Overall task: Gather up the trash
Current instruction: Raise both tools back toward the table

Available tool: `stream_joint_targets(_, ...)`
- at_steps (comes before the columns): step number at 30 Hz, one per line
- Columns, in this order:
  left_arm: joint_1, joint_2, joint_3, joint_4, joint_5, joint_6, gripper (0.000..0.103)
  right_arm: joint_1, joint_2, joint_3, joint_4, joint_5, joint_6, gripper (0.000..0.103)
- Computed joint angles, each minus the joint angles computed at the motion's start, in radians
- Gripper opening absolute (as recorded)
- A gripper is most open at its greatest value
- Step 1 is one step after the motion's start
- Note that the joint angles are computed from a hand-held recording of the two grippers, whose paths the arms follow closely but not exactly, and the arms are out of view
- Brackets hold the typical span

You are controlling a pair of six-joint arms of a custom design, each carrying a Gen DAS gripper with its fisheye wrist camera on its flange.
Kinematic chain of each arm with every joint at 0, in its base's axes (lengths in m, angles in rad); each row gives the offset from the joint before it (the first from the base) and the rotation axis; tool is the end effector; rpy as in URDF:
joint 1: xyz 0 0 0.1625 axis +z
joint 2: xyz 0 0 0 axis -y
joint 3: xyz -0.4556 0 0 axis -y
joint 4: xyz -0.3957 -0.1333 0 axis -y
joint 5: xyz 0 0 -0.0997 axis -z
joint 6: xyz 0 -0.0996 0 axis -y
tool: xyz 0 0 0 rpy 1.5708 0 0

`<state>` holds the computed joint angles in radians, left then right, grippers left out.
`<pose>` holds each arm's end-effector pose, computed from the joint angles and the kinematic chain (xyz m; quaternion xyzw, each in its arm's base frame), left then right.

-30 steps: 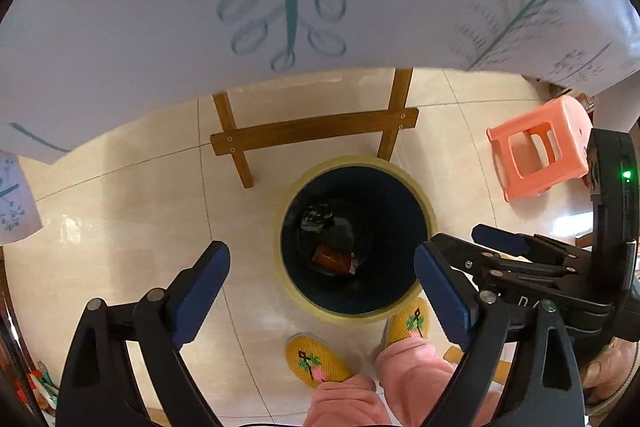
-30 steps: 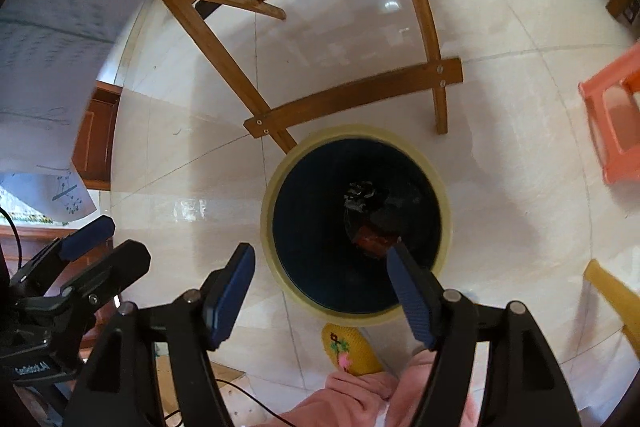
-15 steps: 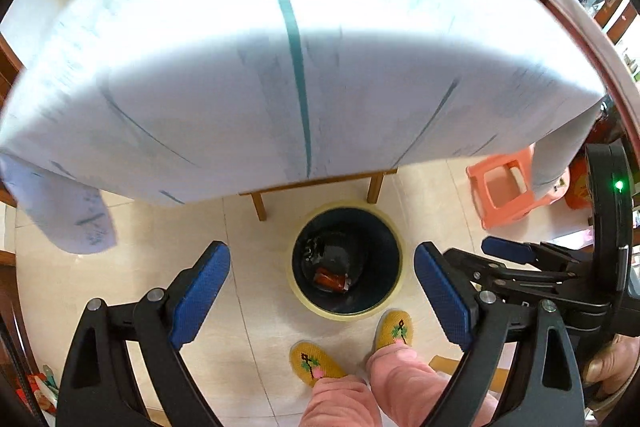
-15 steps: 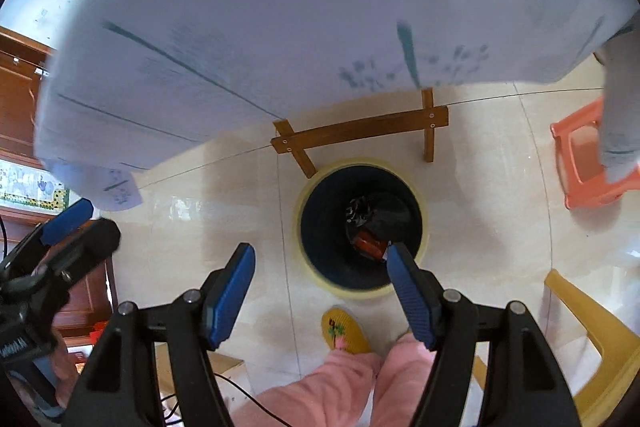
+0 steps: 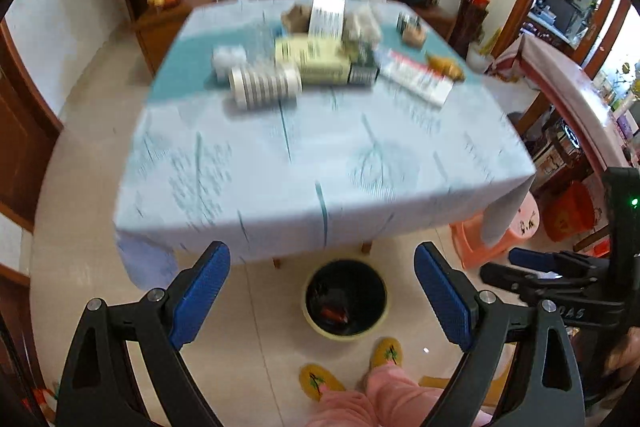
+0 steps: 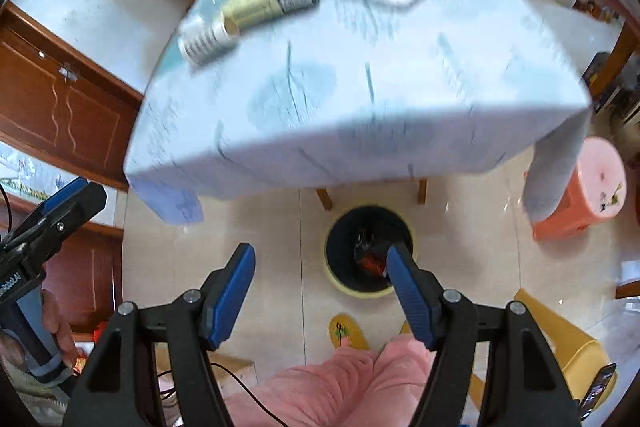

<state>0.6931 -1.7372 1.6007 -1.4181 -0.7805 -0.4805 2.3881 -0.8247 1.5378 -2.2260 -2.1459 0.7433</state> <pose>-0.1889 -0.4222 0.5940 0.1851 0.9042 -0.2360 0.3042 0.5670 -0.4234 0.1490 0.0437 -0.9576 0.1797 0.2210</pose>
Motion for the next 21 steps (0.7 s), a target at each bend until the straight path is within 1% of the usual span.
stream_joint_targets(4, -0.045, 0.025, -0.063, 0.01, 0.046, 0.025, 0.092, 0.026, -0.005, -0.059, 0.033, -0.06, 0.006, 0.069)
stream_joint_targets(7, -0.061, 0.045, -0.106, -0.017, 0.049, 0.055, 0.092, 0.04, -0.002, -0.093, 0.05, -0.101, 0.003, 0.069)
stream_joint_targets(10, -0.059, 0.074, -0.15, -0.05, 0.03, 0.084, 0.092, 0.053, 0.009, -0.139, 0.072, -0.154, -0.006, 0.069)
stream_joint_targets(14, -0.051, 0.115, -0.187, -0.095, 0.011, 0.115, 0.092, 0.059, 0.014, -0.178, 0.091, -0.197, -0.012, 0.069)
stream_joint_targets(18, -0.038, 0.169, -0.223, -0.121, 0.009, 0.139, 0.092, 0.039, 0.015, -0.211, 0.091, -0.211, -0.045, 0.069)
stream_joint_targets(21, -0.022, 0.231, -0.262, -0.155, -0.002, 0.165, 0.092, 0.009, 0.02, -0.245, 0.077, -0.224, -0.099, 0.069)
